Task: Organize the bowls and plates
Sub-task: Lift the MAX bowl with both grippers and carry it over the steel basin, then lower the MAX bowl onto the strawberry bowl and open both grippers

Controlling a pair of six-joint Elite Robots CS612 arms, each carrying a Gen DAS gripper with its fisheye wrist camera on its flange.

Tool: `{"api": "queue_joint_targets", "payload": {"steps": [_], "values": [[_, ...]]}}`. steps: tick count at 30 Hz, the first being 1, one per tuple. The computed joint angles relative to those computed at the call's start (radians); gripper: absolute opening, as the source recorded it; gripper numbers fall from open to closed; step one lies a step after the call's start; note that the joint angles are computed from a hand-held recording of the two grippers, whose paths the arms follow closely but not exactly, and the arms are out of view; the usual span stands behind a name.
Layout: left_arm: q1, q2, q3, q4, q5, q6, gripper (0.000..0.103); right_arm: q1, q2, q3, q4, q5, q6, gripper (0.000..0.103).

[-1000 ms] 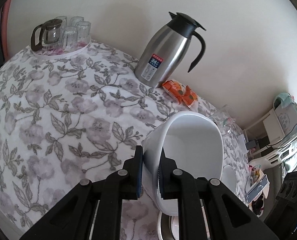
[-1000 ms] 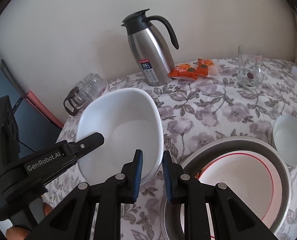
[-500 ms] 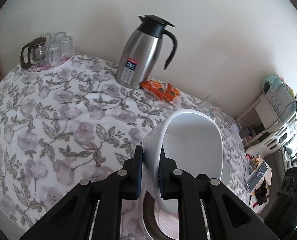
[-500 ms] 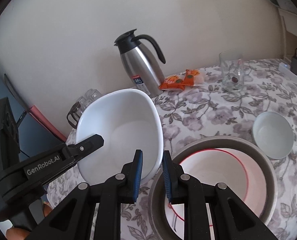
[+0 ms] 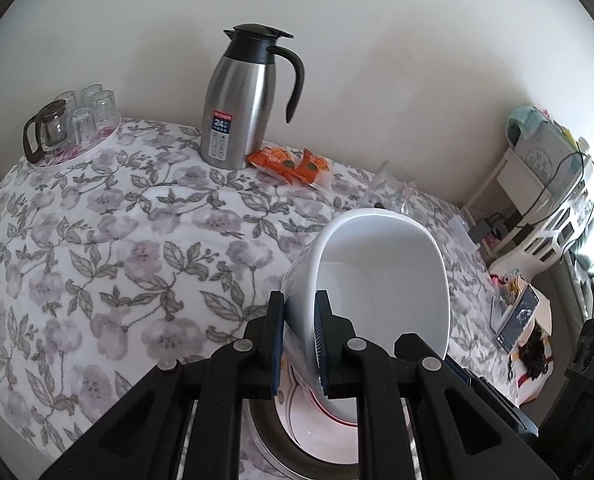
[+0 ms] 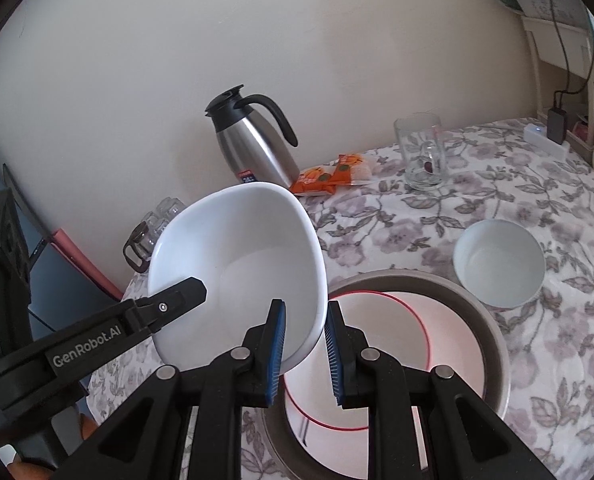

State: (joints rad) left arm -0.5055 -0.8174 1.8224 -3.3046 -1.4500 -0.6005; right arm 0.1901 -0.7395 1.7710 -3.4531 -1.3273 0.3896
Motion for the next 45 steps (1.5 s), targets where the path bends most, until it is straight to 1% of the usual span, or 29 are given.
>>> {"api": "queue_joint_targets", "payload": {"steps": [4,7,12,21,24,28,36,39,45], "values": [[-0.007,0.002,-0.002,0.004,-0.016,0.007,0.015,-0.012,-0.004,0.022,-0.027,0.003,-0.007,0.021],[-0.014,0.004,-0.005,0.013,-0.025,0.014,0.015,-0.019,-0.009,0.034,-0.025,0.004,-0.024,0.021],[-0.025,0.006,-0.009,0.035,-0.028,0.022,0.015,-0.032,-0.018,0.05,-0.005,0.014,-0.031,0.021],[-0.035,0.011,-0.015,0.082,-0.058,0.017,0.015,-0.051,-0.031,0.072,0.043,0.037,-0.046,0.022],[-0.037,0.013,-0.019,0.104,-0.066,0.022,0.015,-0.053,-0.033,0.075,0.06,0.034,-0.045,0.022],[-0.031,0.018,-0.025,0.131,-0.093,0.006,0.015,-0.054,-0.035,0.075,0.084,0.036,-0.047,0.022],[-0.029,0.02,-0.033,0.175,-0.095,-0.008,0.015,-0.049,-0.034,0.065,0.141,0.041,-0.065,0.024],[-0.027,0.022,-0.035,0.172,-0.105,-0.007,0.015,-0.049,-0.034,0.063,0.156,0.031,-0.063,0.024],[-0.03,0.022,-0.038,0.19,-0.099,-0.001,0.015,-0.05,-0.034,0.059,0.177,0.029,-0.063,0.024]]}}
